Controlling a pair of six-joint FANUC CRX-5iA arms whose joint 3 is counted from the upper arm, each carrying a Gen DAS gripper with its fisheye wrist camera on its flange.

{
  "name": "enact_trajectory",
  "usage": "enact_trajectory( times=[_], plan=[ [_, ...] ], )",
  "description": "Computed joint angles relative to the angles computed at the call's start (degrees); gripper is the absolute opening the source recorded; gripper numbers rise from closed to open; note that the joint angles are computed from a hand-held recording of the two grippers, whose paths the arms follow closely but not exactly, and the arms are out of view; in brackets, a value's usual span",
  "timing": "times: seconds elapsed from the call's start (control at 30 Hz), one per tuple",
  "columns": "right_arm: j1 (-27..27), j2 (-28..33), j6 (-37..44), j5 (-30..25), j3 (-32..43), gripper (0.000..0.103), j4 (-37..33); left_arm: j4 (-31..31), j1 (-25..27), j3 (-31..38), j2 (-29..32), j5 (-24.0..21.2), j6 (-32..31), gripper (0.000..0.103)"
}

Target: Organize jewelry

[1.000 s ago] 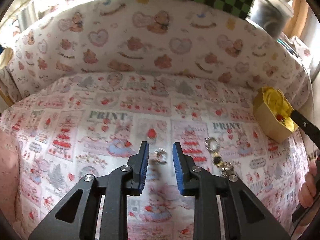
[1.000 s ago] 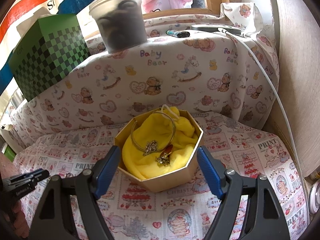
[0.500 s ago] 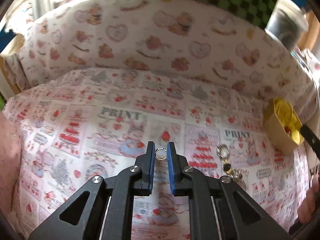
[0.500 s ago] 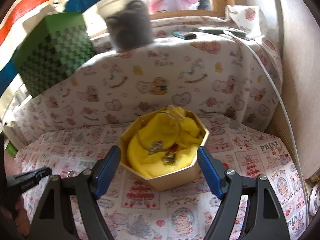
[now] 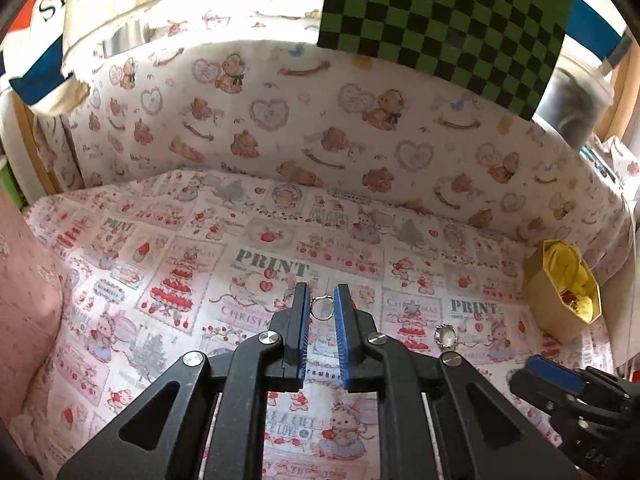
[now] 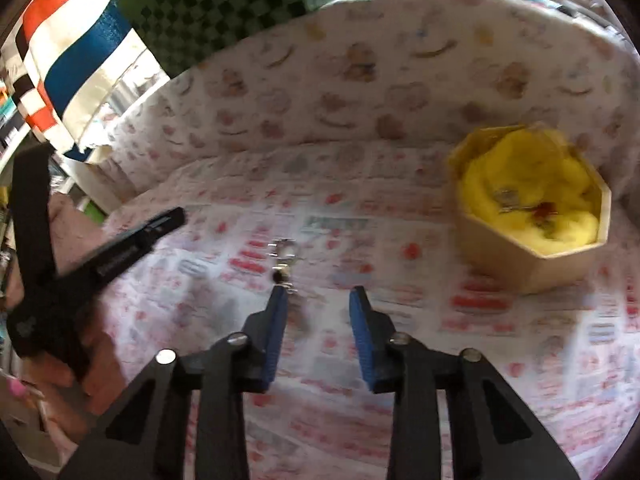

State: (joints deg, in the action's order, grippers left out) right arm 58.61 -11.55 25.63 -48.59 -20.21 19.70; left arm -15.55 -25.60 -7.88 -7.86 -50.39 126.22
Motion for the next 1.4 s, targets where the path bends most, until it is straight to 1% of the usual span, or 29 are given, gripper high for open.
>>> enact_trajectory(
  times=[0.07,0.13,0.23,0.37,0.4,0.43,0.5,0.57,0.67,0.77,0.83,0.93,1.0,1.07,1.1,1.17,1.23,1.27,1.37,1.4],
  plan=[
    [0.45,2.04,0.13,-1.28,1.56,0.028,1.13,-0.29,-0.25,0.49,0.54,-0.43,0.30,0.011],
    [0.64,3.82,1.08,-2.53,3.47,0.028,0.61,-0.53,-0.14,0.70,0.76,-0.66,0.24,0.011],
    [2.10,7.21,0.90,-7.30,6.39,0.026,2.17,0.76,0.10,0.42,0.69,-0.34,-0.36,0.011],
    [2.72,8.58,1.96,-7.31,7.07,0.019,1.39,0.20,0.41,0.24,0.25,-0.91,0.27,0.011],
    [2.53,8.80,2.18,-7.00,7.29,0.016,0.54,0.55,0.66,-0.05,0.03,-0.78,0.31,0.011],
    [2.20,8.69,2.48,-6.30,7.22,0.015,-0.14,1.43,1.14,-0.53,-0.25,-0.36,-0.19,0.011],
    [1.97,8.44,2.92,-5.46,7.08,0.008,-0.79,1.50,1.25,-0.68,-0.38,-0.24,-0.33,0.011],
    [1.85,8.22,2.48,-5.48,7.10,0.008,-0.65,-0.15,0.55,-0.16,-0.26,-0.88,0.77,0.011],
    [1.85,6.33,2.44,-4.55,5.88,0.008,-0.58,0.61,0.68,-0.48,-0.50,-0.31,0.19,0.011],
    [1.59,2.47,2.10,-3.89,3.16,0.008,0.21,6.26,2.74,-2.17,-0.97,0.94,-3.63,0.011],
    [1.04,0.23,1.68,-3.71,1.40,0.008,0.92,8.31,3.43,-2.78,-1.11,1.63,-5.07,0.011],
    [-0.30,-3.48,-0.96,-2.60,-1.80,0.008,3.17,5.16,1.83,-1.22,-0.68,0.49,-3.08,0.011],
    [-0.56,-5.47,-5.22,-3.21,-3.85,0.008,7.42,3.92,0.87,-0.53,-0.49,-0.10,-2.52,0.011],
    [-1.60,-7.60,-6.51,-0.86,-5.58,0.008,8.88,-1.11,-1.98,2.41,0.72,-3.48,0.68,0.011],
    [-2.24,-9.03,-7.43,0.49,-6.73,0.008,9.59,-1.55,-2.74,2.72,0.60,-3.57,0.50,0.011],
    [-2.90,-11.82,-10.38,3.00,-9.49,0.008,12.42,-2.33,-4.38,2.69,-0.40,-2.27,0.17,0.011],
    [-3.33,-13.64,-12.66,3.38,-11.06,0.008,14.84,-6.24,-7.52,3.90,-1.03,-2.39,1.73,0.011],
    [-3.49,-14.62,-14.26,3.70,-12.04,0.008,16.58,-6.92,-8.54,4.07,-1.48,-1.88,1.77,0.011],
    [-4.33,-17.15,-19.03,4.94,-14.85,0.008,21.50,-5.75,-9.96,3.59,-3.22,1.11,0.12,0.011],
    [-4.82,-17.76,-20.05,5.76,-15.62,0.008,22.76,-6.33,-10.81,4.02,-3.37,1.58,0.12,0.011]
  ],
)
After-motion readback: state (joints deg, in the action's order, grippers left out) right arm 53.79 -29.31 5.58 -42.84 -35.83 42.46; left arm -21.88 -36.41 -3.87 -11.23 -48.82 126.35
